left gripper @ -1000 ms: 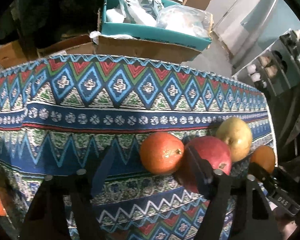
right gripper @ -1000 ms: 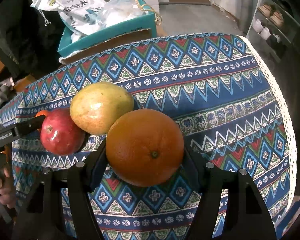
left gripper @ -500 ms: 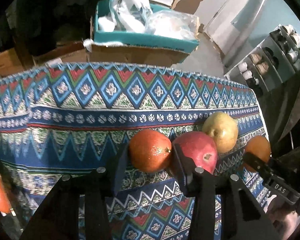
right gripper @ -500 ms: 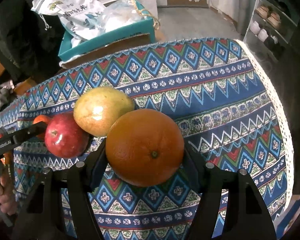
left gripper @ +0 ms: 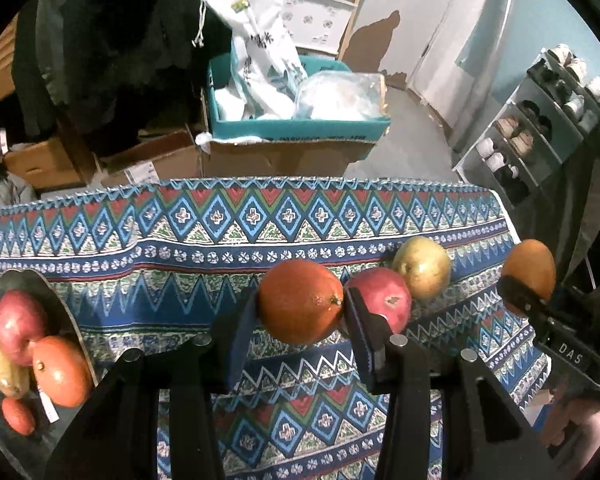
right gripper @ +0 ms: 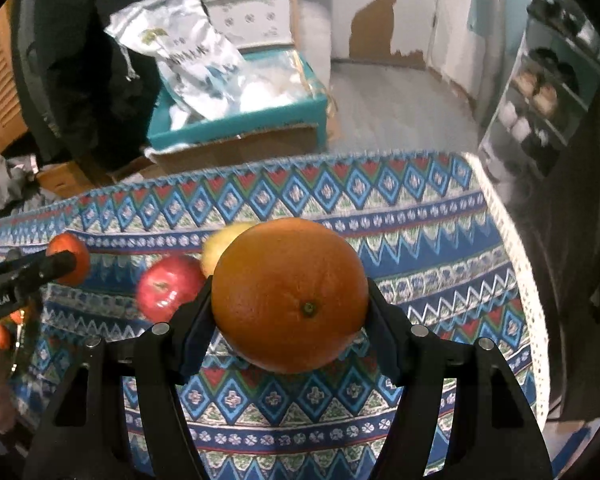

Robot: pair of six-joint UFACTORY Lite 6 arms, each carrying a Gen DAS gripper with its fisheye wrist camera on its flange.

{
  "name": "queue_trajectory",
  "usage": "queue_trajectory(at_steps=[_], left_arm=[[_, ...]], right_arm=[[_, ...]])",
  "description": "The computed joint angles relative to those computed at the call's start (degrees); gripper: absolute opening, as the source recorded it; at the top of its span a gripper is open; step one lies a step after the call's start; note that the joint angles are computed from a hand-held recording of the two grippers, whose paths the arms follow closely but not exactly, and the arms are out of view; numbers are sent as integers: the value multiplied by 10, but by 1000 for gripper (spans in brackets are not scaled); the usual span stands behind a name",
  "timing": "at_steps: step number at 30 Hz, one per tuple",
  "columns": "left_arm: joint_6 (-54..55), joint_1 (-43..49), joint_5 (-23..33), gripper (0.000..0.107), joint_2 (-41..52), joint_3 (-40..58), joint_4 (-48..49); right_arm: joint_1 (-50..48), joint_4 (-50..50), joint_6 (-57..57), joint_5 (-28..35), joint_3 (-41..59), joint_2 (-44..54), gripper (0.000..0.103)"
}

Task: Organize fruits
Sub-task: 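Lift both oranges and carry them over the glass bowl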

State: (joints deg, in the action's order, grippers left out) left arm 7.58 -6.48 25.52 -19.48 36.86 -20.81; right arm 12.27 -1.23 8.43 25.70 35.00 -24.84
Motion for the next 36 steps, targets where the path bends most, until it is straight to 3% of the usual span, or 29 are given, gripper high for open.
queue_trajectory(at_steps=[7, 14, 27, 36], left_arm=[[-82, -24, 60, 45, -112, -16, 77], [-95, -14, 122, 45, -191, -8, 92], [-61, 38, 221, 45, -295, 26, 72], [57, 158, 285, 45, -324, 53, -12]], right_arm=[[50, -50, 60, 33, 24, -46, 68], [109, -113, 132, 69, 51, -81, 68], [216, -206, 241, 129, 94, -127, 68], [328, -289, 344, 174, 138, -120, 68]])
